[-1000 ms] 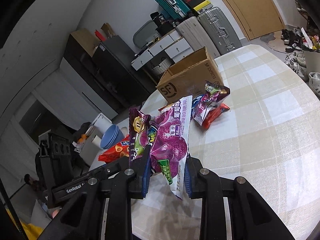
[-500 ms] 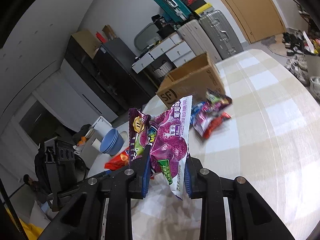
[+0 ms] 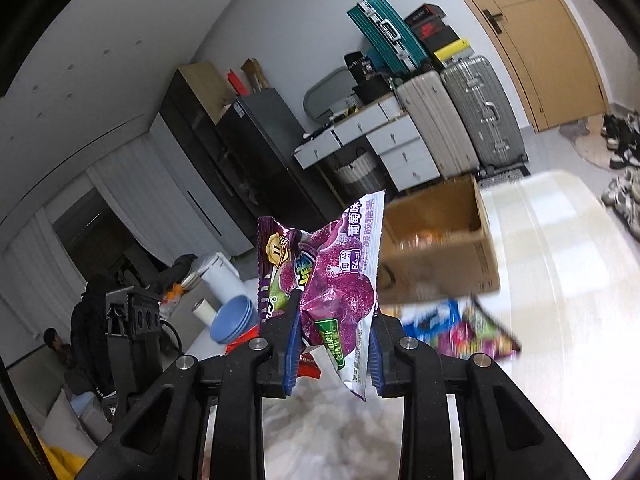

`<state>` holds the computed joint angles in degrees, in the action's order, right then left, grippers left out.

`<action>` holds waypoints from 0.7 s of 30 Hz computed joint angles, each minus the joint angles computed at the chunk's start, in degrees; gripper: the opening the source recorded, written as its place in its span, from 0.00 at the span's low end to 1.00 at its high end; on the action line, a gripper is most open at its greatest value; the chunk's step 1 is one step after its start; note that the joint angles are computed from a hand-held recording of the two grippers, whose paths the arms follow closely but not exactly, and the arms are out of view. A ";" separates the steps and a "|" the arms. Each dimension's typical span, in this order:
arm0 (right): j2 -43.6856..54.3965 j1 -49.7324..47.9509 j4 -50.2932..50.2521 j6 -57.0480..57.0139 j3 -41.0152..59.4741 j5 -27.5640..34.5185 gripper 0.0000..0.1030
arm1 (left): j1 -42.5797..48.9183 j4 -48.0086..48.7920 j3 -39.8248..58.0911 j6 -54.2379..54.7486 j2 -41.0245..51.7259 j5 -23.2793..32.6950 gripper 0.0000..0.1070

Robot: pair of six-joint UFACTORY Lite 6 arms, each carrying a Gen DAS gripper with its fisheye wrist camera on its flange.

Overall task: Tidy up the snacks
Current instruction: 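Carry red chip bag and purple candy bag over the cardboard box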

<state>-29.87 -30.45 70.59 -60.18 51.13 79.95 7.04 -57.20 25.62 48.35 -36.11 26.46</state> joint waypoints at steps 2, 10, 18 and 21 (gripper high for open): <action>3.80 4.02 0.55 1.28 4.78 -4.60 0.27 | 1.87 -3.86 5.08 4.37 5.55 1.44 0.45; 22.15 14.25 -2.16 10.14 25.17 -13.94 0.27 | 2.63 1.25 30.42 0.61 25.30 0.24 0.45; 39.54 22.46 -11.35 19.68 49.05 -20.07 0.27 | -2.85 15.39 57.33 -13.34 45.14 1.46 0.45; 48.18 25.62 -17.74 24.95 60.18 -21.32 0.27 | -3.91 18.47 70.43 -19.91 55.83 6.62 0.45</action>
<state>18.30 -4.83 52.84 -35.23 111.31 58.64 3.13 -38.73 96.05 28.43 19.72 33.08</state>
